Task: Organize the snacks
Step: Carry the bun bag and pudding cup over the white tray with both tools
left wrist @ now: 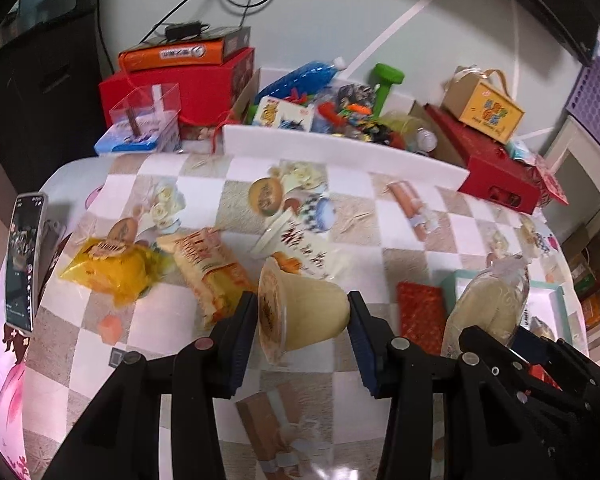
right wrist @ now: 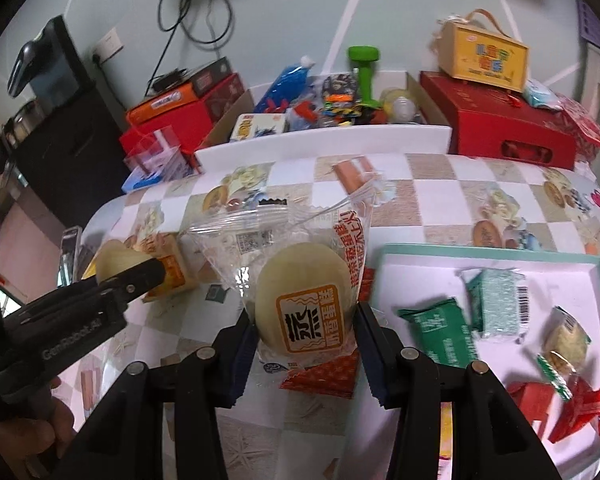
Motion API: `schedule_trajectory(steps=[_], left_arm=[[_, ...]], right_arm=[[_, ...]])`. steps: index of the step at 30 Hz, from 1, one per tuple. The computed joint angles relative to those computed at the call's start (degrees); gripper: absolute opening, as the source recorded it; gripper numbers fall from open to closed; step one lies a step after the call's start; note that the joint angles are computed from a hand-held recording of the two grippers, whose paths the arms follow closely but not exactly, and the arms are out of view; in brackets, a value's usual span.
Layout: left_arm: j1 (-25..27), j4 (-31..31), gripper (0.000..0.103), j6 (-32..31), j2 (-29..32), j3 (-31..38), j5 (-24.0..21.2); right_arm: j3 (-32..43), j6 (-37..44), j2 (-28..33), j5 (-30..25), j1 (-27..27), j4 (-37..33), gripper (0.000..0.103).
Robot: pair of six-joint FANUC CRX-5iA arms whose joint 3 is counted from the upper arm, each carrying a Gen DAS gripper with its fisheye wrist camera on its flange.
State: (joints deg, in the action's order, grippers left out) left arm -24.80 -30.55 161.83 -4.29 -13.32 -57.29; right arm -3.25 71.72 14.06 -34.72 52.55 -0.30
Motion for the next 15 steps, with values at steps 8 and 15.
schedule_trajectory(steps=[8, 15], left_arm=[[-2.11, -0.79, 0.045, -0.96, 2.74, 3.38, 2.48], [-4.72, -0.72, 0.035, -4.61, 7.35, 8.27, 5.85]], right_arm=[[-2.13, -7.27, -1.21, 0.86, -4.01, 3.97, 0.05], [-5.61, -18.07, -2.54, 1.74, -9.5, 9.98, 0.05]])
